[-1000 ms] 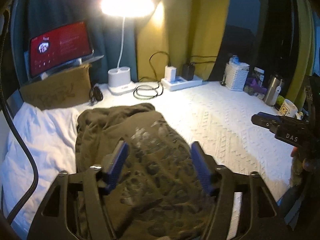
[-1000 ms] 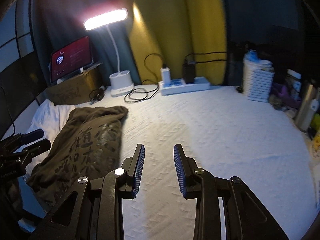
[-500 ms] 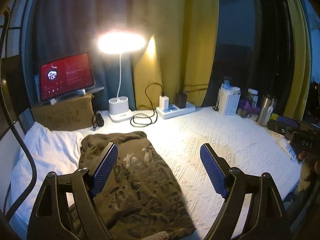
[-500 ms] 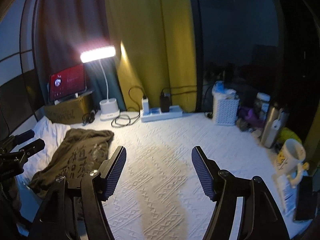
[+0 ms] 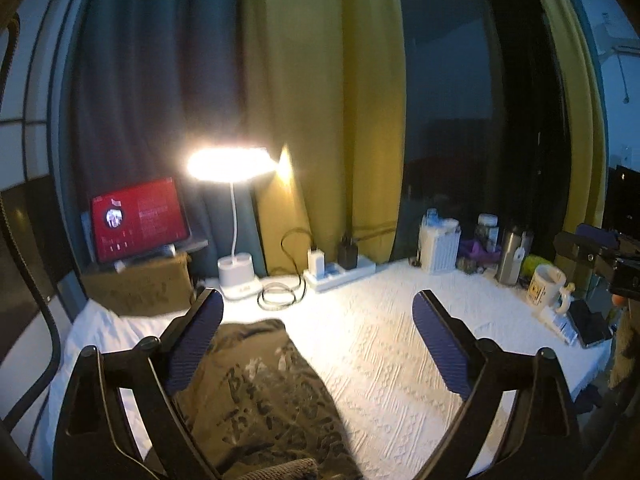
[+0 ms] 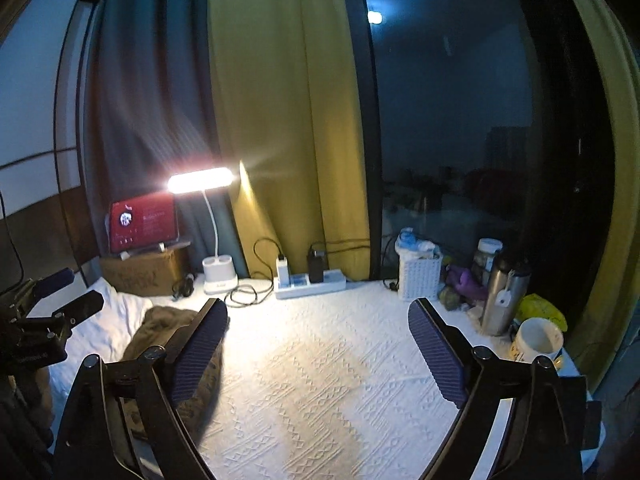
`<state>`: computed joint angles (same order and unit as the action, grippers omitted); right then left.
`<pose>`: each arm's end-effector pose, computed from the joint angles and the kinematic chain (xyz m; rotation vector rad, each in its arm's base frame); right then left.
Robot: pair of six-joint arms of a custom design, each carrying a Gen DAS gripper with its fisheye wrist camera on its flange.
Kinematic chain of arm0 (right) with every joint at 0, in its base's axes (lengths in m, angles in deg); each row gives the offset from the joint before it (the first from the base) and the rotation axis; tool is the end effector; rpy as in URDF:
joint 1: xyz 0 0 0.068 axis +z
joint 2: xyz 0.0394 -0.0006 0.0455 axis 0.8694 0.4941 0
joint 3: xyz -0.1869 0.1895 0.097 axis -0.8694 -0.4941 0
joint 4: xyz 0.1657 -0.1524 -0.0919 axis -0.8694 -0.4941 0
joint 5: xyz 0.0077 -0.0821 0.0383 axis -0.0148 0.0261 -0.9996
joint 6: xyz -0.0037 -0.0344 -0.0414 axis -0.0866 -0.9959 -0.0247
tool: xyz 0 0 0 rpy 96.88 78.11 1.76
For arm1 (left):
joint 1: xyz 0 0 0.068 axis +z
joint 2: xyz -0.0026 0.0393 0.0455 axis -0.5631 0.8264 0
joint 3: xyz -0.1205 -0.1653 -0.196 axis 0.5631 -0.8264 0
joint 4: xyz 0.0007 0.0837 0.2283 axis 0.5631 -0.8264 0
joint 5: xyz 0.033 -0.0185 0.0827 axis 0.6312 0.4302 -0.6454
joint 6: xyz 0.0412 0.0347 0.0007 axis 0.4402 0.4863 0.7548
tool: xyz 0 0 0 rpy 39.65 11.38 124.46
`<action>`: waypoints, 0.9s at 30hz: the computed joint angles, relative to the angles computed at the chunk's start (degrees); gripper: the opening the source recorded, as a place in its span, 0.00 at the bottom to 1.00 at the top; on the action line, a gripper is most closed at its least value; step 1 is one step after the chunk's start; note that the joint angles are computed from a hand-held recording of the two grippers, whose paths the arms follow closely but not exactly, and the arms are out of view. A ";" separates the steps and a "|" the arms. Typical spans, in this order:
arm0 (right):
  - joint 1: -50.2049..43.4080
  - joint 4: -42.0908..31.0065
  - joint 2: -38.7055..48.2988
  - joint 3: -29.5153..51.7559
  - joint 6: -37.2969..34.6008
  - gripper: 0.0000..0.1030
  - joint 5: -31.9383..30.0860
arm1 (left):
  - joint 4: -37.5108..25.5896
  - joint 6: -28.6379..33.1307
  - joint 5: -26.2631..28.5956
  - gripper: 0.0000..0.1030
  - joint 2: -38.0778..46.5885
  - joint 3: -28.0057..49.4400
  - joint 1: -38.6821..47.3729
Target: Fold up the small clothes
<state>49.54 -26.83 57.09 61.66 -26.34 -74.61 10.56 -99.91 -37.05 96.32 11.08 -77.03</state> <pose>0.2747 -0.0293 0.2664 -0.4831 1.8454 0.4062 0.1404 -0.0949 0.2564 -0.0749 1.8671 0.0875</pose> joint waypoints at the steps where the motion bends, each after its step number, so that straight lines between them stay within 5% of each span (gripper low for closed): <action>1: -0.73 -0.13 -0.99 -0.08 0.00 0.91 -0.79 | -0.93 0.06 -1.24 0.93 -0.66 0.71 -1.20; 14: -7.61 -2.75 -11.76 0.10 1.72 0.95 -8.29 | -9.44 1.32 -16.54 0.93 -2.89 8.77 -14.02; 27: -15.52 -1.46 -23.20 -1.41 6.12 0.95 -16.47 | -9.31 2.22 -26.35 0.93 -7.96 9.98 -23.66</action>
